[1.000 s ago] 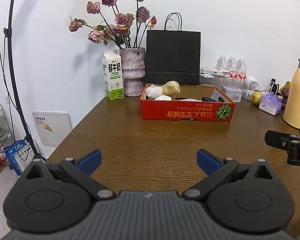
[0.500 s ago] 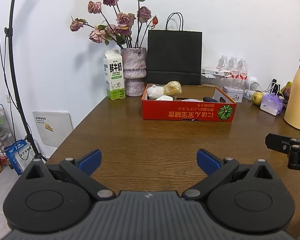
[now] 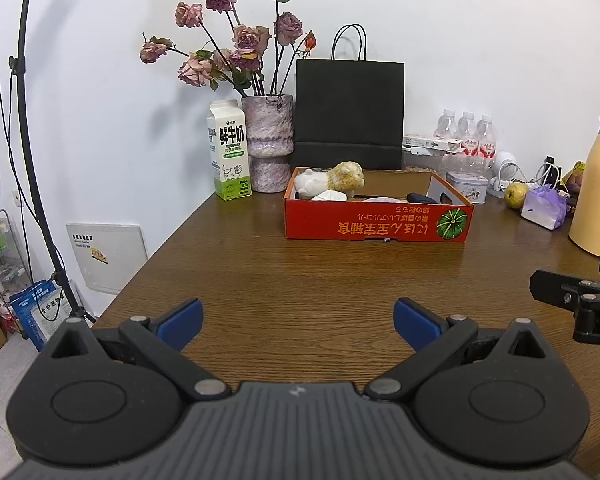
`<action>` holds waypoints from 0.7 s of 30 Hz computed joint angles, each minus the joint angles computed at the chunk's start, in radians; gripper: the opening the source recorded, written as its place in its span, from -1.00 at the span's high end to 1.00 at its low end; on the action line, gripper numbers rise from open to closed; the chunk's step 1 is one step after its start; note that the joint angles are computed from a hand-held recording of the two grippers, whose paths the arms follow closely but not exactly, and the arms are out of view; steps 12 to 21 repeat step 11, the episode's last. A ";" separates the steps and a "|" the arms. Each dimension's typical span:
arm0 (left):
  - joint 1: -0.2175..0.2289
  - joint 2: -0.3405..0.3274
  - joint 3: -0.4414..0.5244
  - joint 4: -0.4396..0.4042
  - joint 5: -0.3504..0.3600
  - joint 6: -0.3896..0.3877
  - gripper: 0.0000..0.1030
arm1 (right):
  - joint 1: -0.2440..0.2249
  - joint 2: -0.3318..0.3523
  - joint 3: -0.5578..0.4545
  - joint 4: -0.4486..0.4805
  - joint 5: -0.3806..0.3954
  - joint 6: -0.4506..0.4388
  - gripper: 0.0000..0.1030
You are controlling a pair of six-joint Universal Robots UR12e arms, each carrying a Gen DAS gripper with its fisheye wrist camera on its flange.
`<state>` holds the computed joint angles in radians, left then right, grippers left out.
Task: Organize objects
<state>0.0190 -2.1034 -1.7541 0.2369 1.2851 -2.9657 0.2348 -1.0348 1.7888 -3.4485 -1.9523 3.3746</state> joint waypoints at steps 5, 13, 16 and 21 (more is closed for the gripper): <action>0.003 0.001 0.000 -0.003 -0.008 0.001 -1.00 | 0.000 0.003 0.000 -0.001 0.000 0.000 -1.00; 0.003 0.001 -0.003 0.012 -0.015 -0.008 -1.00 | 0.000 0.002 0.000 0.000 0.001 0.000 -1.00; 0.003 0.001 -0.003 0.012 -0.015 -0.008 -1.00 | 0.000 0.002 0.000 0.000 0.001 0.000 -1.00; 0.003 0.001 -0.003 0.012 -0.015 -0.008 -1.00 | 0.000 0.002 0.000 0.000 0.001 0.000 -1.00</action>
